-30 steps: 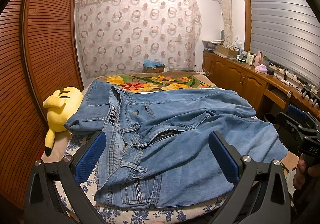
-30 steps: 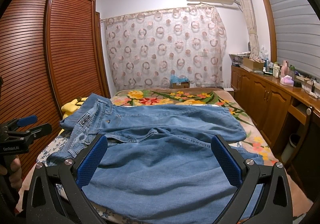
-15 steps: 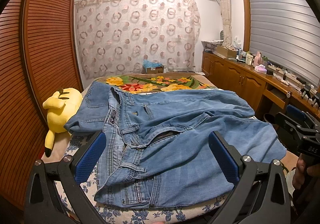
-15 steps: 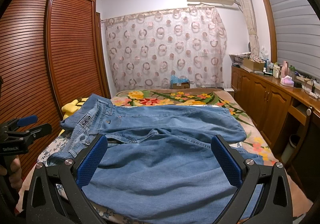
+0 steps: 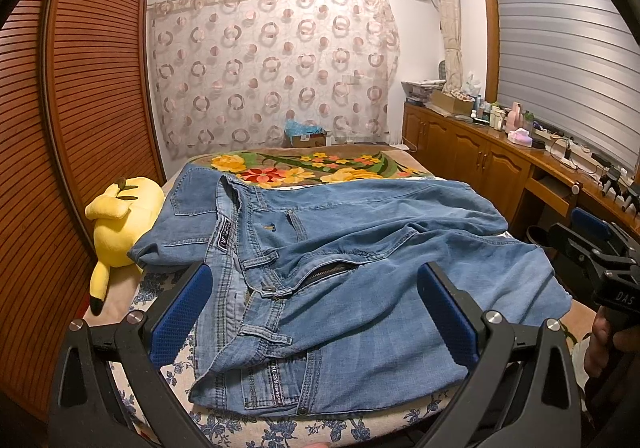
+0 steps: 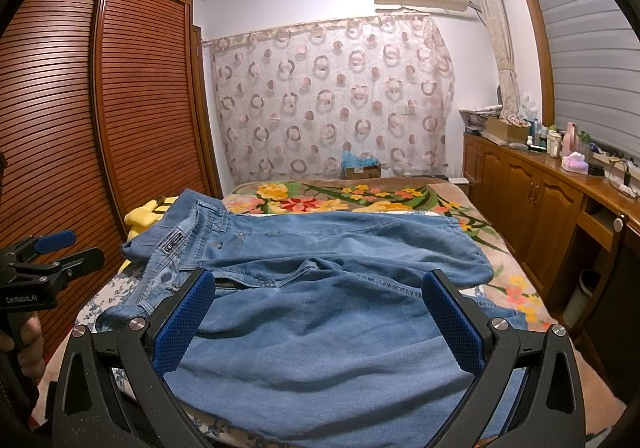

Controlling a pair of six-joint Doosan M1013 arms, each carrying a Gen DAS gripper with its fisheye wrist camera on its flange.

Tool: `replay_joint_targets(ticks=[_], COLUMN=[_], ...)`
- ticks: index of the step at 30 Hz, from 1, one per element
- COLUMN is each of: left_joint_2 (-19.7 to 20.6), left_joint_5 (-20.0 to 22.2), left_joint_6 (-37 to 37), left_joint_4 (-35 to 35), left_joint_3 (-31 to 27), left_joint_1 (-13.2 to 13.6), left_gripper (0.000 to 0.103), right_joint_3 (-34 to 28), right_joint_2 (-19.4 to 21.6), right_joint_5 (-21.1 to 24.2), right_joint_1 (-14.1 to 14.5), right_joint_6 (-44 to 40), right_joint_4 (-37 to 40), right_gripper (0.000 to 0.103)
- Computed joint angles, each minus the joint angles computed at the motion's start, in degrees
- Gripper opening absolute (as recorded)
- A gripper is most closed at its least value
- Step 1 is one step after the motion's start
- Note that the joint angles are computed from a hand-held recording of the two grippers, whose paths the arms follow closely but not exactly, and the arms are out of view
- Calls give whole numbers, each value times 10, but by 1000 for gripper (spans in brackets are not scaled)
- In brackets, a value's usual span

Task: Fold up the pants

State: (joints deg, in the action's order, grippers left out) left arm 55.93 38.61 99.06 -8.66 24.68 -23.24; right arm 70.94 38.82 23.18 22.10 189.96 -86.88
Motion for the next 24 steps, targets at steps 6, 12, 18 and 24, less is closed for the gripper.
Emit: replay_joint_targets(ticks=[6,12,18,24], left_joint_2=[0,1,13,33], left_joint_5=[1,4,40,74], left_joint_6=[1,0,-22,-31], left_joint_4=[-1,-3,10,17], left_joint_3=[0,-3,-35,-59], left_joint_1=[0,1,-6,-7], left_gripper=[102,102,102,102], right_joint_3=[1,-5,-13,-22], right_joint_2=[0,3,10,16], right_joint_5=[0,0,-3,-6], right_joint_1=[0,0,-2,-6], right_joint_6=[1,-10,-57,-118], right_joint_4=[-1,9,62,123], right_gripper=[103,103,103,103])
